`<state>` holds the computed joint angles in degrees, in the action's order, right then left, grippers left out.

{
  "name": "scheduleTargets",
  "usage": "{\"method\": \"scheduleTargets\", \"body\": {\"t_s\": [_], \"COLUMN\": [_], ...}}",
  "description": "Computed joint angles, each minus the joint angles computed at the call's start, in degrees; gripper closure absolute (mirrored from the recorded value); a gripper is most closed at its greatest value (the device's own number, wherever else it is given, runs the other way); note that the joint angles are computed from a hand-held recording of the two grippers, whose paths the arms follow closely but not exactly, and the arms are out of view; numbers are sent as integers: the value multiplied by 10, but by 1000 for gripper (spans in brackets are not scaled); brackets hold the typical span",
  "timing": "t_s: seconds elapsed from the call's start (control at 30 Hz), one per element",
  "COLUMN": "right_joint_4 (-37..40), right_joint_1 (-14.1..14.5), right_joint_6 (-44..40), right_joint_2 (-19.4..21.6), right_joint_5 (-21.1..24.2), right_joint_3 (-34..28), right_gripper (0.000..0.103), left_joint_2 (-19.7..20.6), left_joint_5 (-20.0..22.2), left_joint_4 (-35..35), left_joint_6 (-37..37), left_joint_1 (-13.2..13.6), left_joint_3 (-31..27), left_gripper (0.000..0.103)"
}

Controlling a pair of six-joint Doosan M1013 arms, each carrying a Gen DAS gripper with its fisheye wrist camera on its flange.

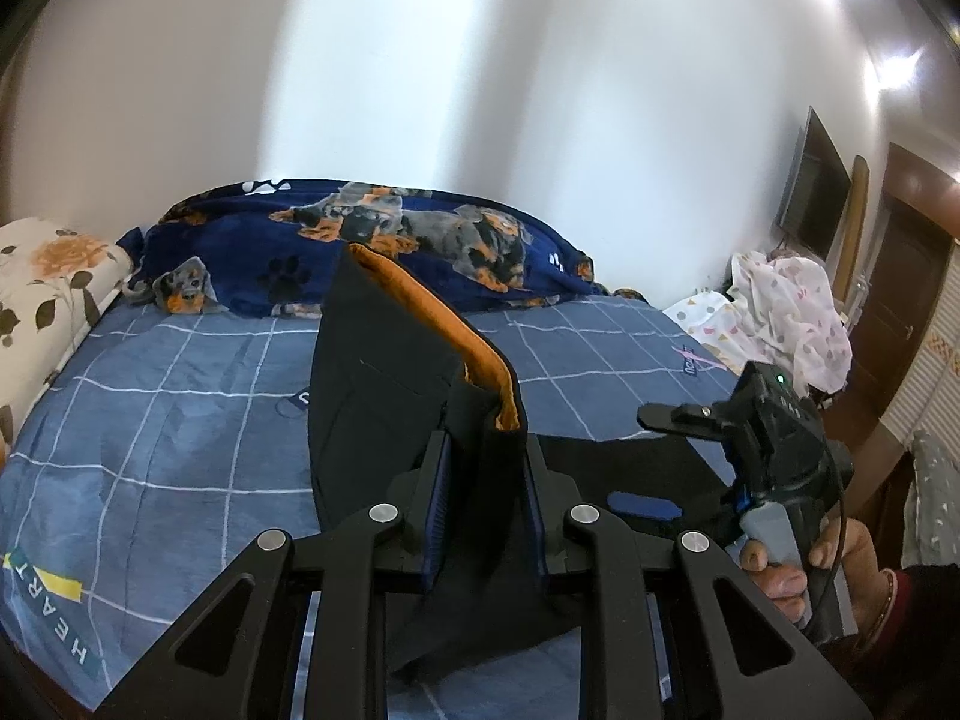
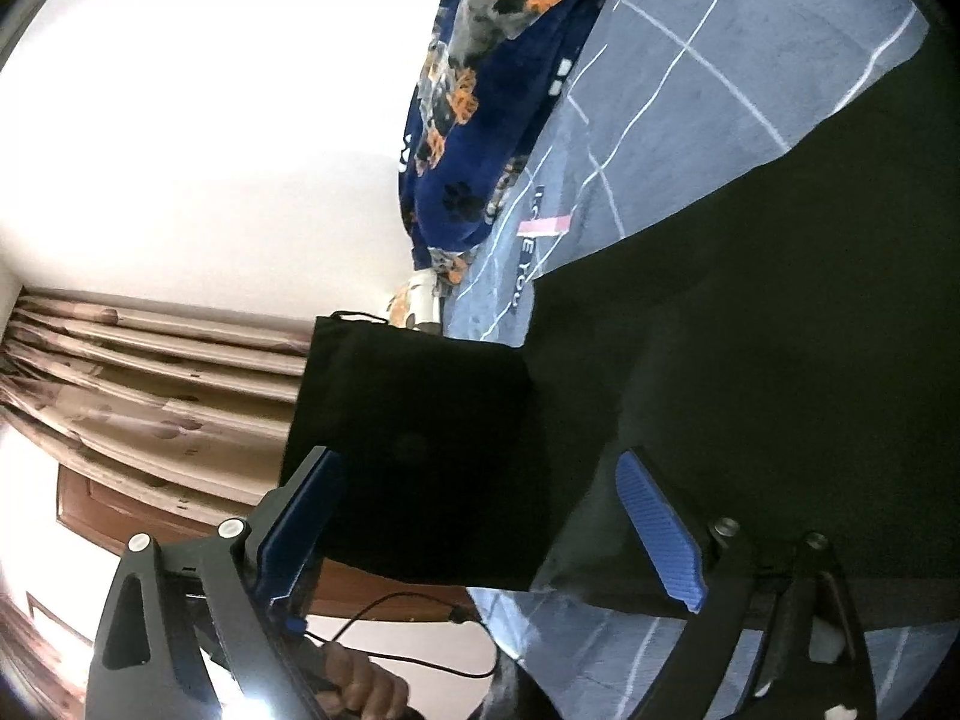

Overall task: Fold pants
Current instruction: 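Lift the black trousers higher with the left gripper while the right gripper approaches the waistband, then grasp the orange-lined waistband edge with the right gripper while the left gripper holds the trousers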

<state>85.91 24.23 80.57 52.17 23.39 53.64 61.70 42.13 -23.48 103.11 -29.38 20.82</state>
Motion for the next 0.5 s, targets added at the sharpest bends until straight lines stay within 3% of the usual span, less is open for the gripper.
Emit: {"method": "scheduleTargets", "body": {"t_s": [0.23,0.5], "right_joint_4": [-10,-164], "right_joint_1": [-2,0], "right_joint_6": [15,138], "right_joint_2": [19,57], "right_joint_5": [33,73], "right_joint_3": [-51,-159], "right_gripper": [6,5], "left_joint_2": [0,5], "left_joint_5": [6,18], "left_joint_4": [-2,0], "left_joint_6": [6,9], "left_joint_1": [-2,-5], "left_joint_3": [2,-8], "left_gripper": [81,81]}}
